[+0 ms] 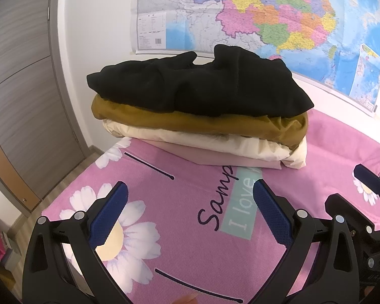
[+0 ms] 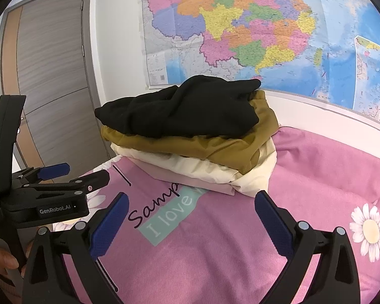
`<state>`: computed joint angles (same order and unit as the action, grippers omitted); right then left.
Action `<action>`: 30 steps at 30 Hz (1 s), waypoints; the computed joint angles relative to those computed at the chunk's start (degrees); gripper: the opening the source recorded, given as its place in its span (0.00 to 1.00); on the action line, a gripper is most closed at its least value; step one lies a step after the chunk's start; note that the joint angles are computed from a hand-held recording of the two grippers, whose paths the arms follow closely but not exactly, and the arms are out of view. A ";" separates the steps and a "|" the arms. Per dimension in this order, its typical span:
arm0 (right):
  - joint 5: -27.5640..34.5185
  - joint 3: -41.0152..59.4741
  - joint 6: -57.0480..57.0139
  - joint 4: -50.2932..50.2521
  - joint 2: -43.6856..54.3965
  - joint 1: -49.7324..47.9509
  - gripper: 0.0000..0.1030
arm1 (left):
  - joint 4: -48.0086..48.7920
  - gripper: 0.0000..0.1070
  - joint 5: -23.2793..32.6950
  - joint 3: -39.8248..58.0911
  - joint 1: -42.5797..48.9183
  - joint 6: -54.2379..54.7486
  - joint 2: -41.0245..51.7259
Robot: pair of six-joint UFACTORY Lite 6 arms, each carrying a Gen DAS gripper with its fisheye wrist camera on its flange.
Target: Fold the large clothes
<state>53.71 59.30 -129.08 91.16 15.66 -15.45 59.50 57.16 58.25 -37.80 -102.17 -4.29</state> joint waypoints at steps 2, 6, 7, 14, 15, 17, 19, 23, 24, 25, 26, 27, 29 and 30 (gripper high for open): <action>-0.02 -0.16 -0.07 -0.09 -0.14 -0.05 0.94 | -0.16 0.91 0.20 0.19 -0.26 0.03 0.12; 0.42 0.28 0.32 -0.59 0.25 -0.46 0.94 | -0.17 0.91 0.23 0.35 -0.36 -0.02 0.26; 0.40 0.30 0.44 -0.76 0.24 -0.46 0.94 | -0.14 0.91 0.25 0.37 -0.35 0.00 0.34; 0.31 0.27 0.38 -0.63 0.16 -0.47 0.94 | -0.69 0.91 1.11 0.80 -1.49 -0.23 0.68; 0.30 0.33 0.56 -0.75 0.17 -0.51 0.94 | -0.64 0.91 1.18 0.87 -1.61 -0.33 0.83; 0.18 0.20 0.51 -0.51 0.04 -0.46 0.94 | -0.62 0.91 1.33 0.96 -1.89 -0.39 0.91; 0.25 0.01 0.50 -0.48 -0.09 -0.53 0.94 | -0.56 0.91 1.24 1.05 -1.88 -0.46 1.04; 0.20 -0.09 0.57 -0.57 -0.14 -0.56 0.94 | -0.69 0.91 1.23 1.15 -1.85 -0.21 1.06; 0.07 -0.02 0.66 -0.62 -0.11 -0.53 0.94 | -0.69 0.91 1.34 1.12 -1.90 -0.20 1.03; 0.25 -0.03 0.67 -0.72 -0.09 -0.59 0.94 | -0.73 0.91 1.54 1.36 -2.05 -0.23 1.23; 0.14 0.02 0.76 -0.79 -0.08 -0.53 0.94 | -0.75 0.91 1.59 1.42 -2.12 -0.25 1.26; -0.04 -0.07 0.80 -0.77 -0.18 -0.46 0.94 | -0.77 0.91 1.64 1.50 -2.20 -0.29 1.35; 0.16 -0.31 0.68 -0.63 -0.38 -0.57 0.94 | -0.81 0.91 1.98 1.56 -2.49 -0.45 1.39; 0.13 -0.31 0.83 -0.71 -0.43 -0.55 0.94 | -0.74 0.91 1.75 1.51 -2.36 -0.39 1.36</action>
